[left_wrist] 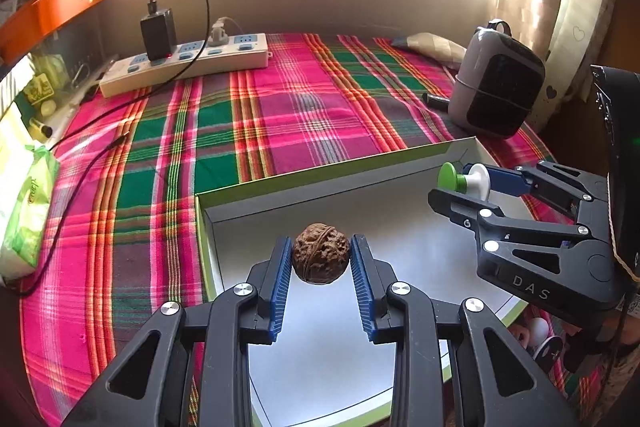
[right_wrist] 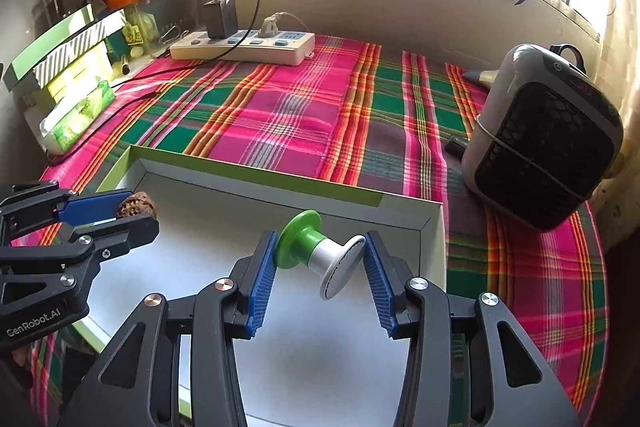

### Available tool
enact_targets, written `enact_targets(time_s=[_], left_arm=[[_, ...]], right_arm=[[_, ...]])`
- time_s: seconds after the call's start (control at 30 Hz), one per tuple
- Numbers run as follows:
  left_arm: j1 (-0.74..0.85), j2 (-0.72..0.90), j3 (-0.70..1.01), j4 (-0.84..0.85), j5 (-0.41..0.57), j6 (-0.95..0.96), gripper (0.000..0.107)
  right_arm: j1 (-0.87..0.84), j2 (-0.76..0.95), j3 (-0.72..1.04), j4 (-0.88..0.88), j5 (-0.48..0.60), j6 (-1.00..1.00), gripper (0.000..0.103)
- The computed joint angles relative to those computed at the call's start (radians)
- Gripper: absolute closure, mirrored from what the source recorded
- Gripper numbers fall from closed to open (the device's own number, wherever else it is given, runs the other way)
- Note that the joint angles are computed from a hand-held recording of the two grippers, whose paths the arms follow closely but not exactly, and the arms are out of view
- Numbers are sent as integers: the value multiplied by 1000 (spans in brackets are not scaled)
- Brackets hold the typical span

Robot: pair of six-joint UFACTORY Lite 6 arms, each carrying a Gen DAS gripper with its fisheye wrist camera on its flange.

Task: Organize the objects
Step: 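Carry both objects over the white box and open both tools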

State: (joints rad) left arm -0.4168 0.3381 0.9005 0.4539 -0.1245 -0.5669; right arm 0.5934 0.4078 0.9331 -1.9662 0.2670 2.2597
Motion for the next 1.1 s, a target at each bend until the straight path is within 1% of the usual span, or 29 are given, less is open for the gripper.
enact_targets(time_s=[0.3, 0.4, 0.57, 0.63, 0.83, 0.93, 1.0, 1.1], left_arm=[[15, 81, 77, 70, 19, -64, 79], [17, 98, 90, 82, 24, -73, 79], [19, 123, 110, 158, 34, -146, 79], [19, 124, 114, 124, 35, -113, 79], [21, 127, 117, 146, 33, -138, 79], [19, 128, 117, 78, 35, -75, 79], [18, 129, 120, 70, 38, -66, 79], [17, 127, 118, 12, 42, -8, 77]], right_arm=[[-25, 82, 83, 109, -22, -131, 58], [-30, 97, 97, 119, -28, -144, 58], [-31, 113, 116, 194, -24, -219, 58], [-34, 117, 122, 212, -29, -238, 58], [-28, 129, 140, 283, -22, -303, 58], [-26, 127, 137, 272, -22, -291, 58], [-25, 127, 137, 269, -19, -289, 58], [-30, 129, 139, 273, -29, -284, 58]])
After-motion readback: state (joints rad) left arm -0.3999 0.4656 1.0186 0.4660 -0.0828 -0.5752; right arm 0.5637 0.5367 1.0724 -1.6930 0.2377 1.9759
